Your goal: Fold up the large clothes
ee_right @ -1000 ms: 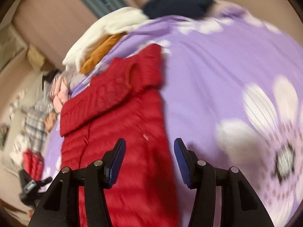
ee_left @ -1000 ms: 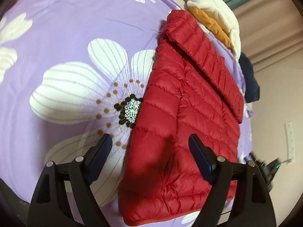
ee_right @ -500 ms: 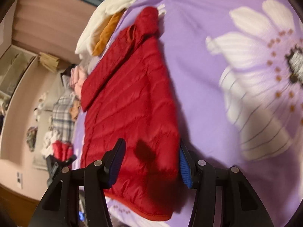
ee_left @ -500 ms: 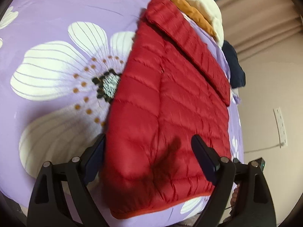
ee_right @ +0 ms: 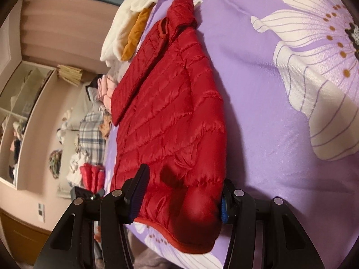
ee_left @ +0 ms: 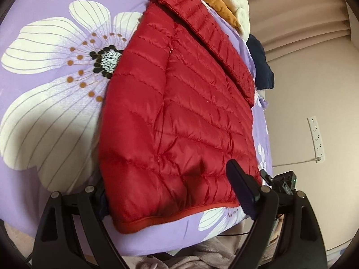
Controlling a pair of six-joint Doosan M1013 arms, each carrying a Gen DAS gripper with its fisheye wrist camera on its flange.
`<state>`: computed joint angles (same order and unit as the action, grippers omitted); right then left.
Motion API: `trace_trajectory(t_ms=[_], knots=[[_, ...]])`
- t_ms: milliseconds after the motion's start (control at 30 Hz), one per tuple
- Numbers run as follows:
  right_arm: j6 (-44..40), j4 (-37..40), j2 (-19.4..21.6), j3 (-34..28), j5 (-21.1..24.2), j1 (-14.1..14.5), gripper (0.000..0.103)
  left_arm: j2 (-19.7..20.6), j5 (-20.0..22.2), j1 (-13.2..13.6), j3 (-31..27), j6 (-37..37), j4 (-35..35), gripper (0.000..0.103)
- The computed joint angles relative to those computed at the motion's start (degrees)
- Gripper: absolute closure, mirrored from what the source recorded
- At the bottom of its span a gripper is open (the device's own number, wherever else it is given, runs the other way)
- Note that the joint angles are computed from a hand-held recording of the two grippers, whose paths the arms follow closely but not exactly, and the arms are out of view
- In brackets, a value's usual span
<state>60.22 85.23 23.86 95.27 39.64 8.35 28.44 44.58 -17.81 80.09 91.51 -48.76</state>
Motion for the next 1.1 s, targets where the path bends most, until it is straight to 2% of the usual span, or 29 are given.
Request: trace_trajectory(t_ms=[233,300,333,400,467,567,700,767,933,1100], knots=[[0.3,-1.4,0.2,-0.9,-2.6,1.0,0.050,2.1,1.1,-0.6,-3.1,-1.5,0.2,0.032],[0.9,-2.5,-0.3,-0.8,-4.2,1.4,0.053,2.2,1.4,-1.0,-3.5,-2.1,1.9,0.043],[1.9,-4.7,-0.7,-0.8,-5.7,1.7,0.055,2.2,1.5,-1.3,-3.8,-3.3,4.0,0.052],[2.9,-6.7,-1.1,-0.5,-7.5,2.1,0.066,1.9,1.3,-1.7,-4.0,-5.5,7.7,0.064],[1.0,-4.8,-1.6,0.2,-8.9,2.2,0.073,1.4,0.2,-1.5,-3.3,-5.2,7.5,0.080],[-0.1,-4.3,-2.1,0.4,-10.9,2.5,0.079,0.6,-1.7,-1.2,-2.3,-4.5,6.5,0.084],[-1.5,-7.0,-3.1,0.1,-15.0,3.8,0.083,0.1,-2.8,-1.9,-2.6,-5.6,9.6,0.086],[-5.0,-6.0,-3.9,0.0,-17.0,4.4,0.084,-0.3,-3.6,-2.4,-2.9,-4.6,10.8,0.086],[-19.2,5.3,-5.3,0.6,-19.1,4.7,0.085,-2.2,-7.1,-3.4,-2.6,-0.9,13.3,0.086],[-31.4,15.0,-6.8,1.3,-18.5,4.5,0.085,-4.0,-9.7,-3.5,-1.6,4.8,10.4,0.086]])
